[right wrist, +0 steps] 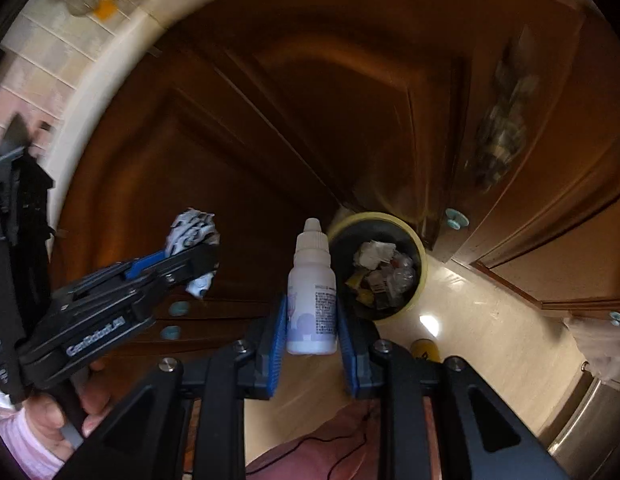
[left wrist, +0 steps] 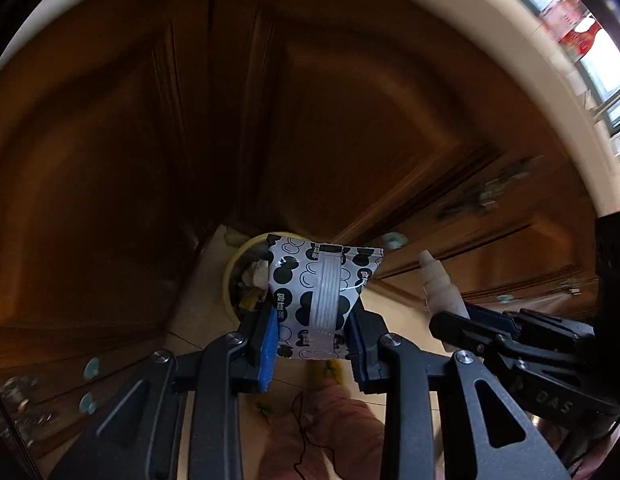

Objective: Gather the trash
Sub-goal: 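Carry the patterned packet and dropper bottle down over the floor bin with both grippers, then open both grippers to drop the packet and bottle into the bin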

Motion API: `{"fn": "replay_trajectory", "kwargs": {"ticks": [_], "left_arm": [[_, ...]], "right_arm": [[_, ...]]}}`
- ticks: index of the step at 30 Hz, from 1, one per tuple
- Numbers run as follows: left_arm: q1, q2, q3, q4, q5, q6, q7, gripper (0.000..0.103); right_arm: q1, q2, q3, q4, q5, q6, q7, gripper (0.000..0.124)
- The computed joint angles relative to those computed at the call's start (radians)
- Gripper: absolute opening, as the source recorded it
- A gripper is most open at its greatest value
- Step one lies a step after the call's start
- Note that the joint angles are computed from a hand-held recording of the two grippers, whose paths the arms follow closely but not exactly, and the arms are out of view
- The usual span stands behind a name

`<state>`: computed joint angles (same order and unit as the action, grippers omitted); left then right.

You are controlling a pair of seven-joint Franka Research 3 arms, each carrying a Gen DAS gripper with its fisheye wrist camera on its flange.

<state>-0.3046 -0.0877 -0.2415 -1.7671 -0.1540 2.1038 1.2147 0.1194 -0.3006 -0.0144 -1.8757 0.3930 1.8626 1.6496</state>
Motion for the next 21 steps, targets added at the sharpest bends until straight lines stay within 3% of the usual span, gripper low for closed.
{"fn": "replay_trajectory", "kwargs": {"ticks": [6,7,8,10,11,15,21], "left_arm": [[-0.004,0.089,-0.016,-0.093,0.069,0.144,-0.040,0.029],[-0.006,0.110,-0.019,-0.106,0.100,0.172,-0.053,0.033],[-0.005,0.128,-0.020,-0.110,0.113,0.191,-0.055,0.037],[-0.006,0.159,-0.021,-0.118,0.149,0.220,-0.077,0.069],[-0.008,0.168,-0.020,-0.126,0.178,0.239,-0.103,0.074],[-0.006,0.222,-0.018,-0.104,0.233,0.252,-0.136,0.078],[0.000,0.242,-0.016,-0.106,0.275,0.252,-0.178,0.085]], "right_arm": [[0.014,0.064,0.018,-0.153,-0.017,0.211,-0.094,0.025],[0.018,0.082,0.019,-0.171,-0.014,0.248,-0.110,0.025],[0.020,0.099,0.022,-0.183,-0.020,0.274,-0.113,0.025],[0.027,0.134,0.025,-0.198,-0.023,0.320,-0.128,0.026],[0.030,0.145,0.027,-0.203,-0.026,0.335,-0.129,0.027],[0.037,0.186,0.029,-0.227,-0.041,0.409,-0.139,0.038],[0.040,0.209,0.025,-0.222,-0.026,0.429,-0.155,0.039]]}}
